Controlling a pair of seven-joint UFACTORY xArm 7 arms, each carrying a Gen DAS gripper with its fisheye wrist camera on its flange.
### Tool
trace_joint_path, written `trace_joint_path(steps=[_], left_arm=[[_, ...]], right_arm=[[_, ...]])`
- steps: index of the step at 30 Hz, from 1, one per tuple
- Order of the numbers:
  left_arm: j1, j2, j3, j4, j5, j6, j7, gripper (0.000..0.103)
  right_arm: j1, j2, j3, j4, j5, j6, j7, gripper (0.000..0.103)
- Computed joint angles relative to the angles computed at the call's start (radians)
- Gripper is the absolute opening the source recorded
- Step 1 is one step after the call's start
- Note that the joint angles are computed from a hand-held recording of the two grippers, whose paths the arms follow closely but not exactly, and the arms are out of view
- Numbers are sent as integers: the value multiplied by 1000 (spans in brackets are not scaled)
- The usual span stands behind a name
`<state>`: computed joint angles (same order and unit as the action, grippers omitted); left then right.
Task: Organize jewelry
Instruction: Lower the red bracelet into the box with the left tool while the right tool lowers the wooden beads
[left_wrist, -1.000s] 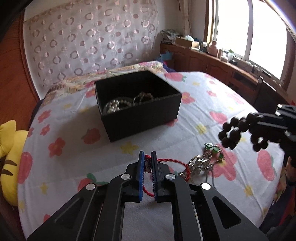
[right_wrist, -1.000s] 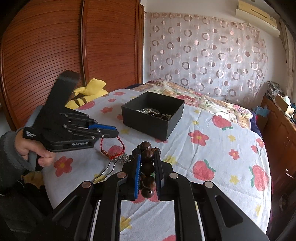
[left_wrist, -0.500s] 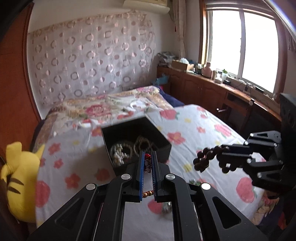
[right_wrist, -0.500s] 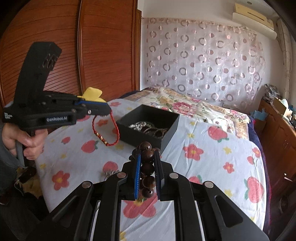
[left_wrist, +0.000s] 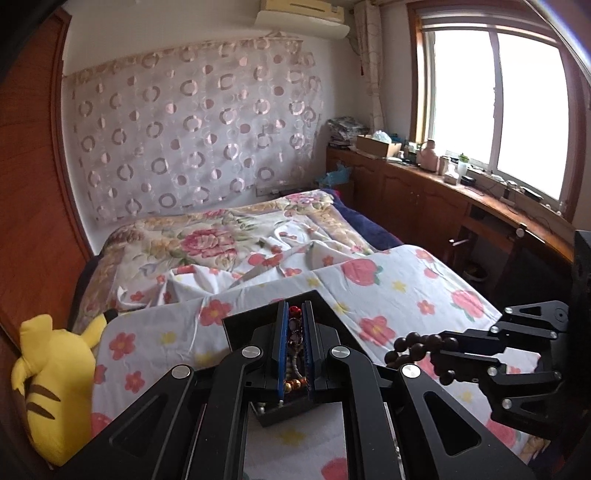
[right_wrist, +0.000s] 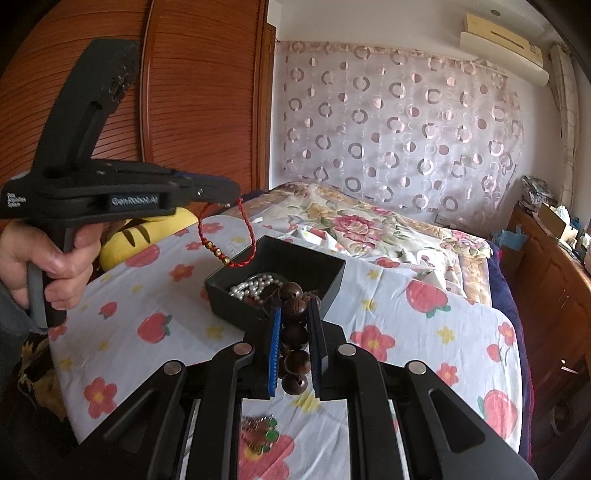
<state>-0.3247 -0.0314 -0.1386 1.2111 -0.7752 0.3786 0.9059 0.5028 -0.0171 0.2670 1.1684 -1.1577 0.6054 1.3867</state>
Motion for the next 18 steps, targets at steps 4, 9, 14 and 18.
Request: trace_joint_path(steps=[4, 9, 14, 18], left_arm=[[15, 63, -5, 39, 48, 13, -74, 7], [48, 116, -20, 42, 95, -4, -122, 36], [82, 128, -33, 27, 72, -26, -118, 50], [95, 122, -37, 4, 65, -74, -109, 80]], right_arm=[[-2, 34, -12, 36, 9, 10, -31, 15], [8, 86, -39, 91, 25, 12, -69, 15], [25, 153, -76, 153, 33, -9, -106, 15], [34, 210, -110, 204, 69, -44, -154, 15]])
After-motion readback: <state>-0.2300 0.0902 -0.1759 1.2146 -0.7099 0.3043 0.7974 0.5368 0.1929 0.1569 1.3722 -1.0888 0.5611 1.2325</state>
